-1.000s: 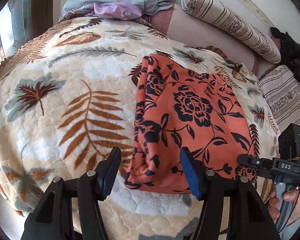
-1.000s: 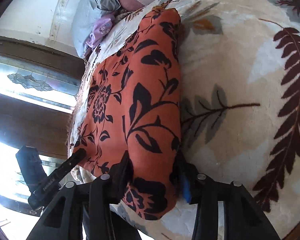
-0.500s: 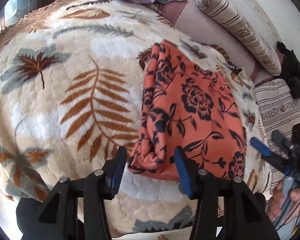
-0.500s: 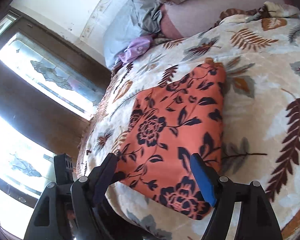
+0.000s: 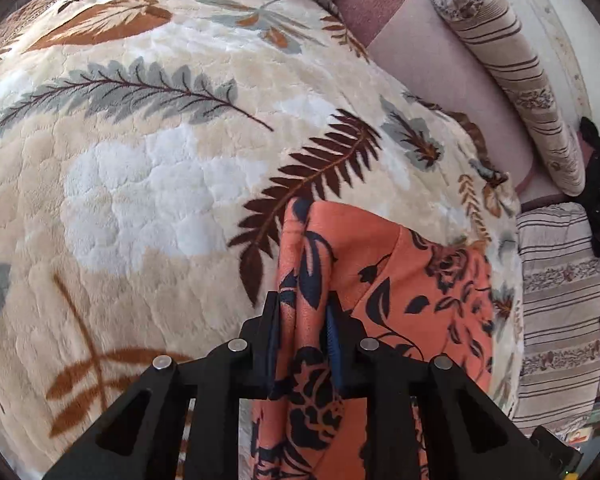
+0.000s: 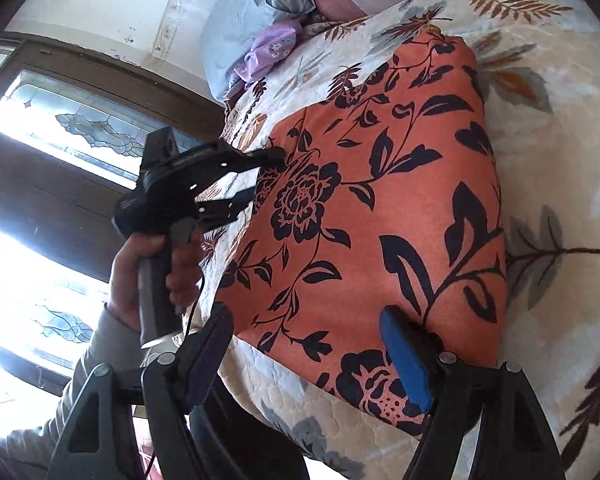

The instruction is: Fold small clothes

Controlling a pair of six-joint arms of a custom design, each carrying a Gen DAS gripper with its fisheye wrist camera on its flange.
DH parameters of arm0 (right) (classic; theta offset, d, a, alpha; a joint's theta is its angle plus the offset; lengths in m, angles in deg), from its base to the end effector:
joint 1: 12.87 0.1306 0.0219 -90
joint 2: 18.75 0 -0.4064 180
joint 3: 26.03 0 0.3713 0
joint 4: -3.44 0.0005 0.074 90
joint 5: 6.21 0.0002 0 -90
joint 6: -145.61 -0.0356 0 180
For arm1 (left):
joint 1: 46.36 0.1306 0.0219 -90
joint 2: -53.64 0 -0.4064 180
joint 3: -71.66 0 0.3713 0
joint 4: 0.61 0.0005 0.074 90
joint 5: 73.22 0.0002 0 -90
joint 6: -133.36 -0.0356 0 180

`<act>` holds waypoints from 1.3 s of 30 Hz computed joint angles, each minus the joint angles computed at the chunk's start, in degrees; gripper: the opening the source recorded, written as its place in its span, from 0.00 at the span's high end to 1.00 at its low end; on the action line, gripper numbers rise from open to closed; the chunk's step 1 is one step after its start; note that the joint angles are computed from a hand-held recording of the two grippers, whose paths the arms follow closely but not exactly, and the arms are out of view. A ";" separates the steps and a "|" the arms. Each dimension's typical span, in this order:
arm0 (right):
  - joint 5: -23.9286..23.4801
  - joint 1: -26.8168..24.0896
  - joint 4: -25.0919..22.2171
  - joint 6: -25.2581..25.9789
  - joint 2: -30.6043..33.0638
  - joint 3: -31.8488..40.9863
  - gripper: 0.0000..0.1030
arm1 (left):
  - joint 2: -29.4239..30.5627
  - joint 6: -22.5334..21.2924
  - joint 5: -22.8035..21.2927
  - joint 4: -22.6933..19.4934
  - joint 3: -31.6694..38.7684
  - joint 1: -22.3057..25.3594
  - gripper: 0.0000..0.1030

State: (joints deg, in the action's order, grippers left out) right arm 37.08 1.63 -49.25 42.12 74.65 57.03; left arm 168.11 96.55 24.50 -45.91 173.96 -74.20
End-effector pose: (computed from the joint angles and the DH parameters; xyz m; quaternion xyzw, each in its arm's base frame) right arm 0.4348 0.1387 0.3818 -0.1003 0.8919 0.4258 0.1145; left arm 0.5385 -0.2904 0.3300 -0.1918 0.9386 -0.2307 0.1705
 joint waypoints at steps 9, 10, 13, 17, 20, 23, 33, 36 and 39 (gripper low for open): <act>-0.18 -0.75 -0.64 0.52 -0.91 -0.70 0.24 | -8.74 1.16 -5.72 4.21 -8.62 -4.10 0.51; 0.00 -0.76 -0.47 0.13 -1.02 -0.76 0.24 | -10.30 0.06 -7.67 3.35 -9.54 -5.60 0.50; 0.94 -0.45 -0.05 -0.25 -1.23 -0.88 0.24 | -14.67 3.47 -10.10 2.83 -14.65 -9.50 0.64; 0.17 -0.72 -0.35 -0.78 -0.92 -0.67 0.24 | -18.89 12.46 -13.28 5.70 -23.15 -14.30 0.78; 0.19 -1.04 -2.57 -0.55 -0.32 0.67 0.24 | -20.48 14.82 -16.68 4.18 -22.82 -15.99 0.66; 1.10 -1.07 -3.74 -0.88 -0.96 1.36 0.23 | -21.61 11.69 -20.42 3.31 -21.45 -17.49 0.54; 0.33 -3.27 -3.22 -2.01 -4.93 -1.85 0.20 | -18.36 11.12 -26.60 -8.62 -15.94 -19.72 0.45; 0.34 -4.36 -3.87 -1.73 -5.65 -1.82 0.20 | -17.96 9.67 -30.55 -12.78 -12.85 -20.62 0.42; 0.04 -5.59 -3.73 -1.85 -6.44 -2.05 0.20 | -16.73 8.72 -32.61 -15.65 -9.87 -20.89 0.41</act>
